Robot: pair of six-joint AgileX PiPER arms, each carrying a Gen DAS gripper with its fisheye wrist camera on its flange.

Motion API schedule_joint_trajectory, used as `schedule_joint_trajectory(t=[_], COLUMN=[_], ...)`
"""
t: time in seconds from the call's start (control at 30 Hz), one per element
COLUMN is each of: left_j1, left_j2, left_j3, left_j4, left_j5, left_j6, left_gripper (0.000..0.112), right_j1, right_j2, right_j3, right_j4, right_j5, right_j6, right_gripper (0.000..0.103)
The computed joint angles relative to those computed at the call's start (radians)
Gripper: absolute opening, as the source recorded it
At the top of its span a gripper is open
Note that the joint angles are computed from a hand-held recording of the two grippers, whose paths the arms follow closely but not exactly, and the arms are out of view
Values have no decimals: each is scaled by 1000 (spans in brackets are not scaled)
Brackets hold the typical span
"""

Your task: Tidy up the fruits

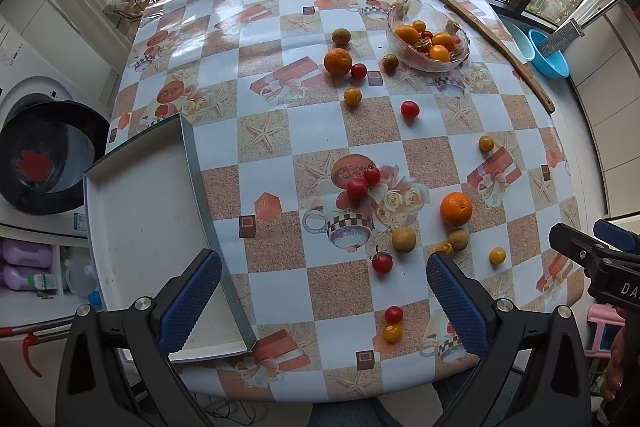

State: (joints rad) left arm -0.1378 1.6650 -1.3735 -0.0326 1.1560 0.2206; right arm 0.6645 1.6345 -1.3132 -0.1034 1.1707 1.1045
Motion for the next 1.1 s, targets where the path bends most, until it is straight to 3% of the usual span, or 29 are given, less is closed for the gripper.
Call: schedule_joint_trajectory(t=[0.37, 0.83, 0.93, 1.0, 1.1], left_j1=[-24, -95, -100, -96, -88], left_j2=[139, 320, 329, 341, 348], left_j3=[38, 43, 51, 45, 46], left_j4=[46, 94, 104, 86, 40], left_j5=[-148, -376, -412, -417, -423], left_j6=[-46, -107, -111, -89, -49], left_gripper=[103, 103, 103, 93, 92], right_j1=[-57, -200, -223, -235, -249], right_j2=[50, 246, 291, 321, 367], right_j3=[78, 29, 3, -19, -54], right_j4=[86, 37, 9, 7, 18], right_j5=[-91, -260, -289, -300, -315], right_j6=[-76, -219, -238, -257, -289], right_gripper=[103, 102, 97, 88, 78])
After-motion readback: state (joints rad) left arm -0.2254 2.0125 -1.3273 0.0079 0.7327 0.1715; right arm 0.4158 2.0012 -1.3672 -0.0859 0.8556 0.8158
